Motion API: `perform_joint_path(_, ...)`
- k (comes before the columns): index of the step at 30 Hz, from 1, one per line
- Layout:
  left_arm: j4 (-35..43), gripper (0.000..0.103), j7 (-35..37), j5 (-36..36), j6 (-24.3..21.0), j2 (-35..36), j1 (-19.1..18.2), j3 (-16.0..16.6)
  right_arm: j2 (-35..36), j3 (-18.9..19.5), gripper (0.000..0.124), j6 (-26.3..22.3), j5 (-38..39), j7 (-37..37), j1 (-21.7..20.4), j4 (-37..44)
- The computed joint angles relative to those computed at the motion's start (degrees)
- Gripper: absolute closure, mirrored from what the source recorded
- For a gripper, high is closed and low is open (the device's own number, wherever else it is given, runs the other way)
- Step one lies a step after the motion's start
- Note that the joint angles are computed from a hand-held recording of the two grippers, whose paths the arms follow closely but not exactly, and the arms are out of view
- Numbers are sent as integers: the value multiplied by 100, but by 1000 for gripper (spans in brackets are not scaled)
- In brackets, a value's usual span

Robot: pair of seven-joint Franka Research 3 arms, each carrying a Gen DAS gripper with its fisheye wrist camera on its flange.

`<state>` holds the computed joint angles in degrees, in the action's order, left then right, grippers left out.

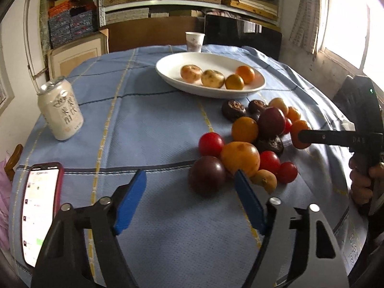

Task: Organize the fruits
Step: 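Reach the right tool to another large mandarin orange and close on it, then grasp the dark purple plum with the left tool while the right tool holds the orange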

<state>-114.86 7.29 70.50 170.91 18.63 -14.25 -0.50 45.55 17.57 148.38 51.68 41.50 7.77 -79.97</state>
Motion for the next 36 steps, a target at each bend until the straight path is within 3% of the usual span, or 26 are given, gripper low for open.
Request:
perform_joint_path(4, 75, 38, 672, -560, 39, 138, 98, -138, 11, -27, 78, -22, -49, 57, 19, 17)
perform_joint_path(16, 134, 40, 1452, -1402, 286, 305, -78, 87, -20, -22, 78, -2, -66, 73, 7, -32)
perform_joint_path(26, 137, 51, 2370, -2218, 650, 418, -88, 102, -16, -26, 78, -47, -81, 91, 11, -26)
perform_joint_path(31, 93, 51, 2944, -2870, 707, 459, 43, -62, -16, -26, 78, -41, -78, 84, 9, -28)
perform_joint_path(36, -15, 63, 3448, -3472, 723, 447, 164, -248, -25, -9, 78, -4, -31, 65, -9, -61)
